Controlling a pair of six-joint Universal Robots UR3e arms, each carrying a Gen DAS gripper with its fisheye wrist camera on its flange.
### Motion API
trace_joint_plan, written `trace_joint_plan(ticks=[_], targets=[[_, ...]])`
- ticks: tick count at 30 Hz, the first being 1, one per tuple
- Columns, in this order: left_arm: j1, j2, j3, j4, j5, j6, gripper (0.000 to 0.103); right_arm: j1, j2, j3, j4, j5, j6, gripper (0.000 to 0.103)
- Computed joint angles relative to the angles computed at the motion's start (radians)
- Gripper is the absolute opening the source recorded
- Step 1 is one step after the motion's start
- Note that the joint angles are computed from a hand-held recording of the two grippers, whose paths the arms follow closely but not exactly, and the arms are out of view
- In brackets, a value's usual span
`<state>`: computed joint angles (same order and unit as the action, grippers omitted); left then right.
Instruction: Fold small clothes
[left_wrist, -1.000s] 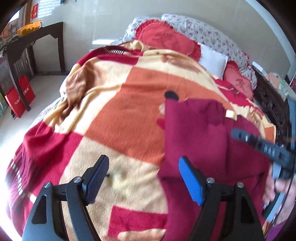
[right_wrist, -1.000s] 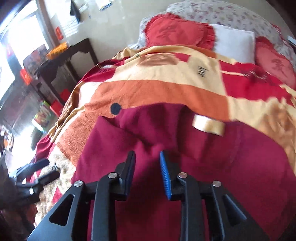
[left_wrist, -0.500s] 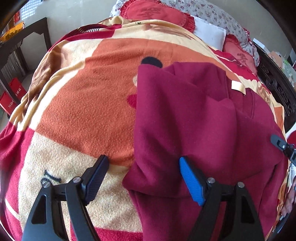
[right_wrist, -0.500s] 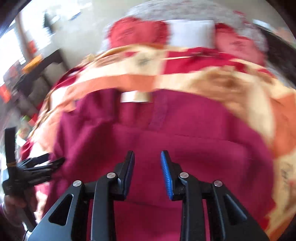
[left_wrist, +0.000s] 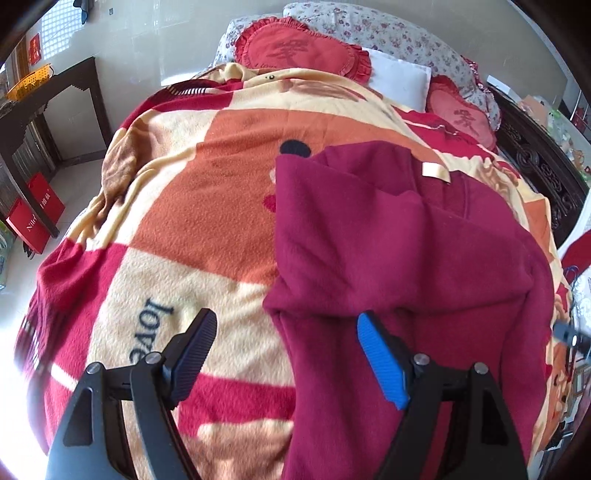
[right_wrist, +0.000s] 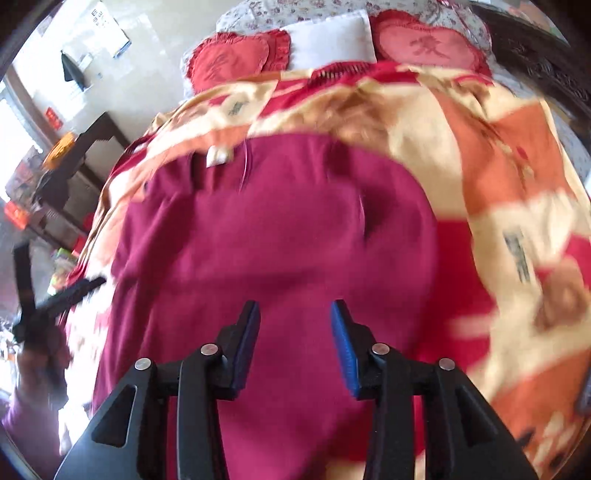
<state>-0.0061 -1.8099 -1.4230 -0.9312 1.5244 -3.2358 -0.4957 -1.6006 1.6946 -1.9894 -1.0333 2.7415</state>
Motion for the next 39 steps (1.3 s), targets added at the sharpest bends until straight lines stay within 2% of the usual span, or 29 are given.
trace_joint_plan(ticks=[3,7,10,14,18,23,24,25,30,34,37,39], targets=[[-0.012,0.046,-0.042,0.002,-0.010,0.001,0.082,-0.125,-0.177,0.136,0.191,0.024,-0.143,0.023],[-0.038,0.083,-0.073,0.012,-0.017,-0.001,0.082,-0.246,-0.342,0.255,0.376,0.041,-0.288,0.023],[-0.060,0.095,-0.077,0.008,-0.016,-0.014,0.082,-0.276,-0.420,0.340,0.411,0.056,-0.319,0.023],[-0.071,0.118,-0.088,0.004,-0.014,-0.018,0.082,-0.238,-0.453,0.361,0.383,0.050,-0.293,0.023],[-0.075,0.130,-0.106,0.012,0.003,-0.017,0.082,-0.263,-0.490,0.352,0.477,0.073,-0.366,0.023],[-0.060,0.133,-0.117,0.008,-0.021,-0.020,0.082,-0.211,-0.453,0.437,0.367,0.058,-0.284,0.020],[-0.058,0.135,-0.120,0.010,-0.021,-0.019,0.082,-0.213,-0.470,0.457,0.342,0.066,-0.271,0.007],[-0.055,0.138,-0.123,0.010,-0.020,-0.018,0.082,-0.210,-0.476,0.458,0.329,0.070,-0.262,0.000],[-0.017,0.153,-0.135,0.016,-0.034,-0.029,0.082,-0.177,-0.463,0.340,0.278,0.136,-0.219,0.000],[0.033,0.171,-0.148,0.026,-0.064,-0.051,0.082,-0.029,-0.291,0.156,0.096,0.151,-0.083,0.000],[0.052,0.181,-0.155,0.024,-0.068,-0.045,0.082,0.129,-0.075,-0.031,-0.037,0.135,0.030,0.000],[0.061,0.185,-0.157,0.017,-0.063,-0.037,0.082,0.217,0.068,-0.156,-0.075,0.136,0.094,0.000]])
